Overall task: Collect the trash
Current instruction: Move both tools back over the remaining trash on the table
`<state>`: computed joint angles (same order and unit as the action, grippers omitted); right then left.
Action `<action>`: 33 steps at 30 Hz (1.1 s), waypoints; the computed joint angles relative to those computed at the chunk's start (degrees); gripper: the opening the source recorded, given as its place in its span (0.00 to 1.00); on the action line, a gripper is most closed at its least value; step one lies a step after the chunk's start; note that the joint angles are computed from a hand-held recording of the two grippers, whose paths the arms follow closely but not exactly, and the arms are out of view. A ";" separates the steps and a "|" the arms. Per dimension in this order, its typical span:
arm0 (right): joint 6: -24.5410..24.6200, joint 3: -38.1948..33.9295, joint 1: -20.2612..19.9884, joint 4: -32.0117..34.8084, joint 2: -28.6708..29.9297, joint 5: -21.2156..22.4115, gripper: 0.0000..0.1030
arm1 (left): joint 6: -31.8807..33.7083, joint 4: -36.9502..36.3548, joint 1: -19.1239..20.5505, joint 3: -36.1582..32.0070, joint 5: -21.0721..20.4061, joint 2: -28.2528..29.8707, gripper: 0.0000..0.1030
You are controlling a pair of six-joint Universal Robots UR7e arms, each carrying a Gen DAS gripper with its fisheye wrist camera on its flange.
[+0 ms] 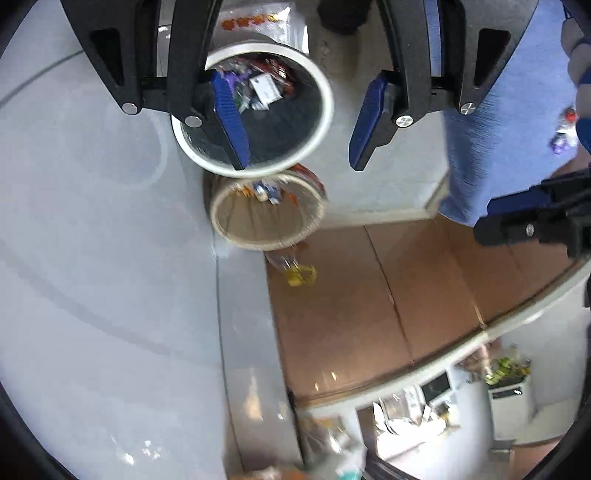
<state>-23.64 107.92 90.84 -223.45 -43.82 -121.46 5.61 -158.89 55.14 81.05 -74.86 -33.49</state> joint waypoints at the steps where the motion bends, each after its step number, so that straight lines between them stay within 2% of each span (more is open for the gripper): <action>1: -0.40 0.45 1.12 -0.89 -0.23 0.00 0.55 | 0.16 -1.29 -0.18 1.86 0.43 -1.71 0.52; 7: -3.44 2.24 7.79 -3.67 -1.02 0.41 0.57 | 0.50 -7.48 -0.68 12.36 2.57 -11.83 0.52; 11: -5.14 2.19 11.35 -3.26 -0.80 1.25 0.57 | 0.81 -11.23 -0.76 19.91 5.09 -19.73 0.52; 19: -7.28 1.37 17.54 -1.91 1.46 2.65 0.57 | 1.30 -16.13 0.63 30.34 10.54 -31.56 0.52; 25: -7.85 -0.31 20.56 1.08 3.39 4.22 0.57 | 0.76 -18.10 4.16 36.29 13.05 -39.06 0.52; 33: -8.49 -3.63 21.67 7.18 6.75 7.50 0.57 | 2.49 -21.92 10.27 40.78 17.67 -43.04 0.52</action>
